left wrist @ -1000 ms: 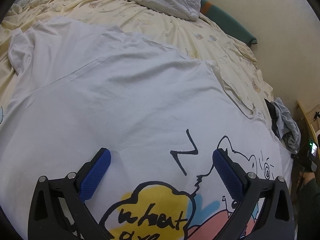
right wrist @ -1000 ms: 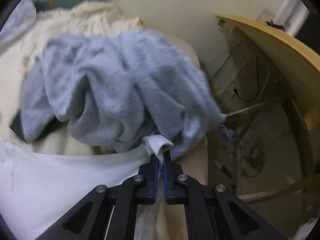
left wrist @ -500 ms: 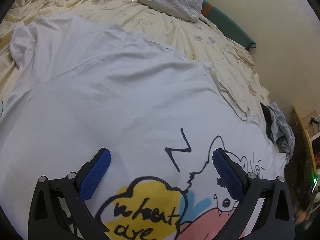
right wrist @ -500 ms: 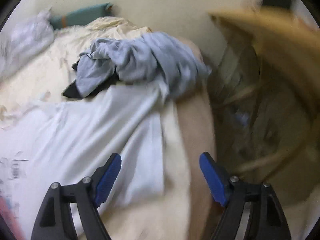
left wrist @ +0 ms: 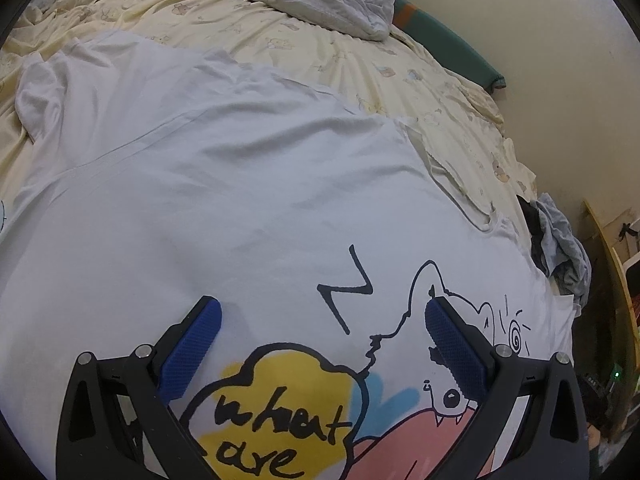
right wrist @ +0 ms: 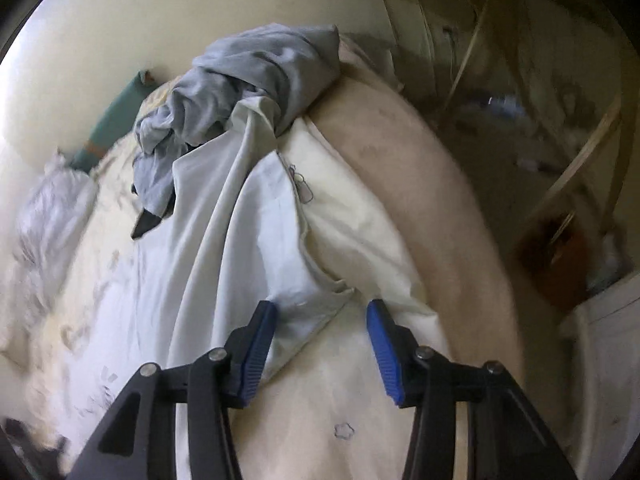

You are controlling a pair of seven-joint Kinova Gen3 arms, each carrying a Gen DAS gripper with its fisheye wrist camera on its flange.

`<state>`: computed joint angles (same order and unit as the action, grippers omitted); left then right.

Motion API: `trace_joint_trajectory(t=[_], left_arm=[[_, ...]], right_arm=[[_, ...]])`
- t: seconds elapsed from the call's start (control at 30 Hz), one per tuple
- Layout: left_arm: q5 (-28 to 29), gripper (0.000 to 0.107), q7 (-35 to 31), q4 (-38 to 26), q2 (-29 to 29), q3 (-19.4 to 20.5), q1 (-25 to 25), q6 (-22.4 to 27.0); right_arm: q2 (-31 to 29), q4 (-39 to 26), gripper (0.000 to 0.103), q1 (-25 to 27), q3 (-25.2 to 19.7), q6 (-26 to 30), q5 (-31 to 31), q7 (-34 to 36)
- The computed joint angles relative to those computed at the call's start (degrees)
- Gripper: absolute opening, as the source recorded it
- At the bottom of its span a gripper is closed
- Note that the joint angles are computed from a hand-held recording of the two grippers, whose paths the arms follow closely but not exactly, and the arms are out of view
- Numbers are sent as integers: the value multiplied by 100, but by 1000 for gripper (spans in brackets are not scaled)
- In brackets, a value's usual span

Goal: Fold clothes

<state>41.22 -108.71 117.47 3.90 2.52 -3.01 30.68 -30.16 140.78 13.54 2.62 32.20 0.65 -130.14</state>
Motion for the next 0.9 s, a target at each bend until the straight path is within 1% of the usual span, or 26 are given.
trace_joint_trajectory(t=[0.03, 0.07, 0.1, 0.17, 0.23, 0.37, 0.4, 0.47, 0.57, 0.67, 0.7, 0.73, 0.77, 0.8, 0.83, 0.87, 0.9], left_arm=[[-9, 102, -3, -2, 4, 1, 3, -3], [-12, 102, -12, -5, 9, 1, 2, -1], [-6, 102, -24, -7, 13, -1, -4, 9], [27, 102, -53, -14, 20, -7, -23, 37], [33, 102, -58, -17, 23, -6, -28, 45], [132, 102, -122, -6, -3, -20, -61, 115], [170, 102, -152, -2, -9, -28, -72, 132], [228, 102, -189, -1, -17, -44, -89, 161], [248, 102, -175, -14, -15, -72, -111, 189], [239, 102, -144, -31, -11, -95, -135, 207], [240, 102, -144, -37, -13, -101, -146, 211], [250, 102, -152, -42, -11, -108, -160, 226], [257, 102, -151, -50, -5, -114, -173, 248], [263, 102, -150, -59, 2, -120, -186, 271], [308, 102, -192, -64, 9, -126, -211, 307], [348, 102, -241, -71, 16, -132, -237, 355], [335, 102, -232, -81, 14, -138, -247, 384]], right_arm=[[-30, 55, 46, -85, 111, -139, 38, 82], [-108, 90, 23, -113, 115, -224, 164, 71], [-174, 120, 8, -56, 14, -304, 299, -33], [-463, 101, 6, 272, -394, -184, 366, -236], [-829, -14, 6, 573, -778, 132, 299, -281], [-956, -257, 6, 1231, -1449, 674, 708, -791], [-870, -328, 6, 1315, -1555, 862, 834, -943], [-534, -387, 6, 1315, -1580, 1034, 934, -1062], [-46, -480, 6, 1446, -1988, 1220, 1337, -1518], [365, -609, 6, 1500, -2257, 1375, 1614, -1999], [410, -647, 6, 1472, -2332, 1495, 1660, -2123], [349, -680, 8, 1406, -2369, 1690, 1658, -2217], [216, -706, 19, 1329, -2342, 1860, 1603, -2298], [125, -744, 26, 1230, -2294, 1975, 1576, -2440], [28, -784, 39, 1216, -2286, 2071, 1511, -2524], [-79, -845, 47, 1185, -2385, 2200, 1480, -2622], [-186, -944, 51, 1049, -2589, 2393, 1527, -2762]])
